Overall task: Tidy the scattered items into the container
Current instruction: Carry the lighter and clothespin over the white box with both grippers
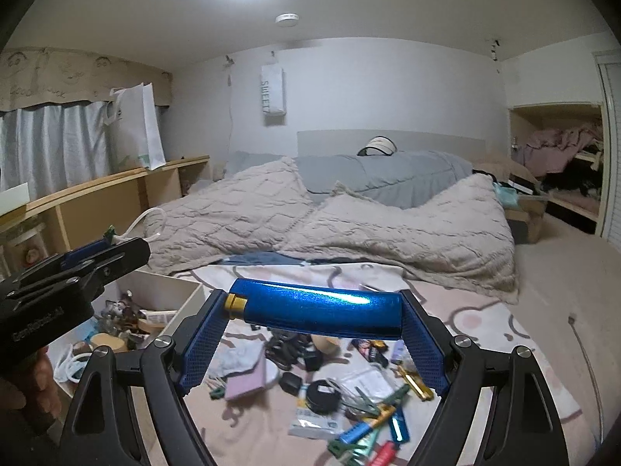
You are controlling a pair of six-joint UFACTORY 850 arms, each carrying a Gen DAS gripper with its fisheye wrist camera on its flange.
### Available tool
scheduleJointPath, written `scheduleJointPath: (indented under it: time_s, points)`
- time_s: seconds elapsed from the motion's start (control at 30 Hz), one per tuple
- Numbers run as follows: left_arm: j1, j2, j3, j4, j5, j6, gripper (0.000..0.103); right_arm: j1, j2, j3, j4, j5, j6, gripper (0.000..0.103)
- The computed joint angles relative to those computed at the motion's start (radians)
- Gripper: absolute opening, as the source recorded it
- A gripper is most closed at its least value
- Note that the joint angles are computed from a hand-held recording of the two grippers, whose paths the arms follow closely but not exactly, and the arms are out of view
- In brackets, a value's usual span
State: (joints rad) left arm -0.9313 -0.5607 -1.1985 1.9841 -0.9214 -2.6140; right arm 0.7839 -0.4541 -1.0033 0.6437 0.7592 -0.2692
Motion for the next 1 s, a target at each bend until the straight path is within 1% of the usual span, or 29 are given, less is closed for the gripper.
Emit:
scheduleJointPath:
  time_s: [0.23,0.33,0.57,0.67,0.83,1.0]
  points:
    - [0.026,0.030,0.069,-0.008,-0.006,-0.052,0.052,0.025,-0.053,-0.076,-0.005,-0.049,-0.021,0.085]
    - [0.036,0.043,0.096,-0.015,-0.012,-0.072,0.052,0.042,-0.078,-0.111,0.002,-0.057,-0.059,0.085]
    - [0.054,0.072,0.150,-0.052,-0.024,-0.095,0.052,0.067,-0.127,-0.187,-0.008,-0.092,-0.085,0.085]
    - [0.063,0.086,0.175,-0.076,-0.035,-0.096,0.052,0.071,-0.145,-0.219,-0.022,-0.112,-0.079,0.085]
    - [0.078,0.117,0.226,-0.088,-0.052,-0.146,0.052,0.077,-0.177,-0.274,-0.038,-0.155,-0.070,0.085]
    - [0.095,0.148,0.274,-0.116,-0.071,-0.176,0.052,0.074,-0.204,-0.326,-0.101,-0.223,0.000,0.085]
